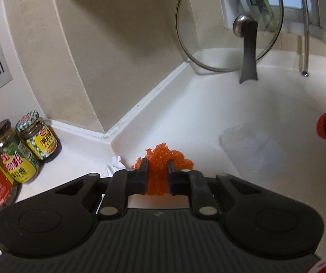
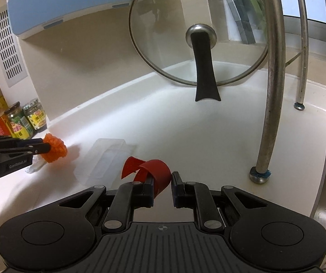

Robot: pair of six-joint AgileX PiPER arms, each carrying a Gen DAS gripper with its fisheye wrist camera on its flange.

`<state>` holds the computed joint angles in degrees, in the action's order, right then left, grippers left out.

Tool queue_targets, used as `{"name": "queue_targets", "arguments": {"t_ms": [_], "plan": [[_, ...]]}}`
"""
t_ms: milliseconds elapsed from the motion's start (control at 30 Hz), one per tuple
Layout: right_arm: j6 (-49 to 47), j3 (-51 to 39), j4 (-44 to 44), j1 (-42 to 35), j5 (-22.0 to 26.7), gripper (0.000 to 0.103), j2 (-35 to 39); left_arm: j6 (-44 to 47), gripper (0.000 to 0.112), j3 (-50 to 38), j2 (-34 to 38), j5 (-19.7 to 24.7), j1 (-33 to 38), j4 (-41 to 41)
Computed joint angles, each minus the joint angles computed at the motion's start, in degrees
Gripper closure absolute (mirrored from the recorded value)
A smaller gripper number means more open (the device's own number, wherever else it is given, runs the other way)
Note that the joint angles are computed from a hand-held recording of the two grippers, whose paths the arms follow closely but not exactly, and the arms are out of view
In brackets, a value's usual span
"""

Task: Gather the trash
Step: 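Grasp the red cup with the right tool while the left tool grasps the orange scrubber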

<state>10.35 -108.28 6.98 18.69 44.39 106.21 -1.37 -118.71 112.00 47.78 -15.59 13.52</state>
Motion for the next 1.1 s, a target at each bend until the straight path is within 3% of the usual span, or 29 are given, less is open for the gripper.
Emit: {"name": "queue_targets", "arguments": {"t_ms": [600,900,1100], "plan": [[-0.4,17.4,2.8,4.7,-3.6,0.088,-16.8,-16.0,0.099,26.6,-25.8,-0.5,-6.1,5.0],[0.6,25.0,3.6,10.1,-3.1,0.088,-26.1,-29.8,0.099,36.1,-39.2,6.6,-15.4,14.1],[4.3,30.1,1.4,15.9,-2.2,0.088,-32.6,-42.8,0.099,41.5,-47.3,16.3,-27.6,23.2]]}}
